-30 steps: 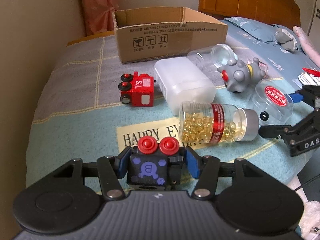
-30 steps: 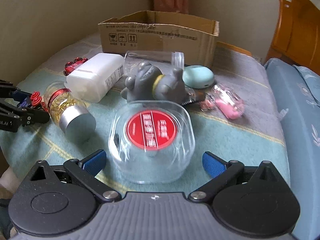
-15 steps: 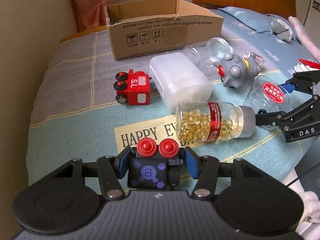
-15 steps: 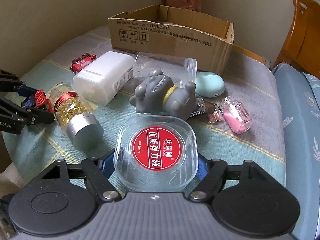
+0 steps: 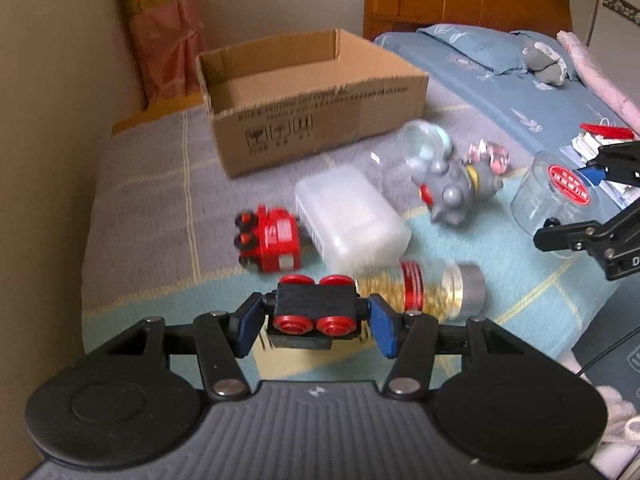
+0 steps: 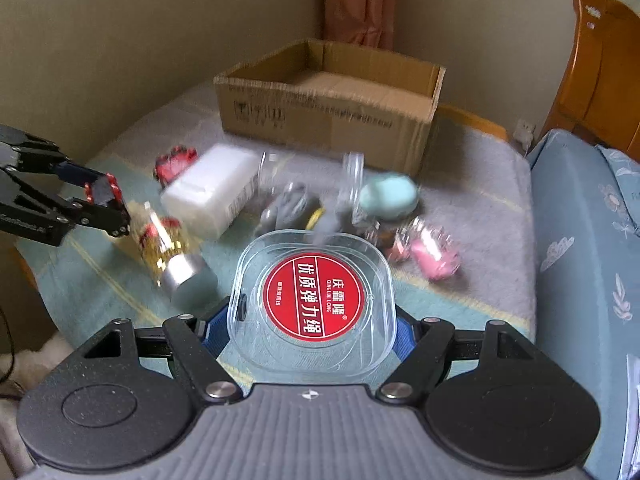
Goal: Organize rigid objects
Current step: 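Lift the cube with the left tool while the right tool grasps the clear red-lidded container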
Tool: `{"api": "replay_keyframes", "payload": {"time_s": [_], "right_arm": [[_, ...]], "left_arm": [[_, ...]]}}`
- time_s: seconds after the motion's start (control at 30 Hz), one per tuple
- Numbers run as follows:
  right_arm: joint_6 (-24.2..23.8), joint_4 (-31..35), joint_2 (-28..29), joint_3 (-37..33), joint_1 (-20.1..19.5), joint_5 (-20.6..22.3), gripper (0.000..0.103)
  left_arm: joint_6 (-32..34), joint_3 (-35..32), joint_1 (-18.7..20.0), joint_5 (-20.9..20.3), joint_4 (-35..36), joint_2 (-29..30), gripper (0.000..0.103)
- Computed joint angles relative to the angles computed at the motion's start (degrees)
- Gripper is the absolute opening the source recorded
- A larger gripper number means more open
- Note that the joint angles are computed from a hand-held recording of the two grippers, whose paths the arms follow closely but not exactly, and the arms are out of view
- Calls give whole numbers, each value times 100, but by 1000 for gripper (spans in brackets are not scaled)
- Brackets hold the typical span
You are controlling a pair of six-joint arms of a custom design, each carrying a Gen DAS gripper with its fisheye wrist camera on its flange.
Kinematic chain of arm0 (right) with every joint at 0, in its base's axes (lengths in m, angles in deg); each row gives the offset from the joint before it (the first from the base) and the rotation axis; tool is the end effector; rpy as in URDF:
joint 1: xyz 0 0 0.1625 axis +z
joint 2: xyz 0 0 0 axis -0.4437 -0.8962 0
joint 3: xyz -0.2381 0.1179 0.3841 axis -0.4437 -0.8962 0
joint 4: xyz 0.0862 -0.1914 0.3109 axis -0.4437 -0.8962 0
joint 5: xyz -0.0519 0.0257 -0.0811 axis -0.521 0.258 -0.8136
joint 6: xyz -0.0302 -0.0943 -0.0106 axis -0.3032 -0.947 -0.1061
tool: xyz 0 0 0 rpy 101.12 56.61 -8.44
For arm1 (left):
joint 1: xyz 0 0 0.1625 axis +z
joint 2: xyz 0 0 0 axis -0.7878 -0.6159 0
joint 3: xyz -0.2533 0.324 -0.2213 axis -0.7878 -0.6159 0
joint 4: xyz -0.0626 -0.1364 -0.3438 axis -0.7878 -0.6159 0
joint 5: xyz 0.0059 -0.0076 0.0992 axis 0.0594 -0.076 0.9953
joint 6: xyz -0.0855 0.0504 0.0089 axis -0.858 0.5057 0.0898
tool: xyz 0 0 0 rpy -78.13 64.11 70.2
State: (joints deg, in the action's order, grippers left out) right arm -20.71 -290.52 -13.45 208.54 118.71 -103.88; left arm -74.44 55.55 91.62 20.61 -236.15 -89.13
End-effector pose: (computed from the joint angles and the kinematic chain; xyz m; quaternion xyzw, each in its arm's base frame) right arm 0.1077 -0.3753 0.2523 0.2828 -0.8740 0.2529 0.3037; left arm -0.2315 -0.4515 0.1812 0.3230 0.8751 -0.2114 0.2919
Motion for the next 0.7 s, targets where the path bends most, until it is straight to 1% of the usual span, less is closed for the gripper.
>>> {"api": "replay_keyframes", "payload": {"time_s": [0.13,0.3,0.37,0.5,0.57,0.63,0.7], "right_arm": [[-29,177,-172,-195,96,118,80],[-200,264,-128,-607,180,271,80],[-248,341,-52,-866,214,278,80],[-282,551,139,-1476,264,392,80],[-331,613,279,-1776,305,382,80],[-315,829,407,-2128,330,389,80],[-308,1071,533,-2463,338,411,80]], "left_arm": [[319,-229,20,34,-36,46,55],[584,-713,162,-10,68,162,55],[683,-993,240,-77,160,231,55],[1121,-1634,406,-201,115,477,55],[1296,-2005,480,-170,111,650,55],[1562,-2399,564,-167,69,852,55],[1692,-2841,672,-188,200,1063,55]]}}
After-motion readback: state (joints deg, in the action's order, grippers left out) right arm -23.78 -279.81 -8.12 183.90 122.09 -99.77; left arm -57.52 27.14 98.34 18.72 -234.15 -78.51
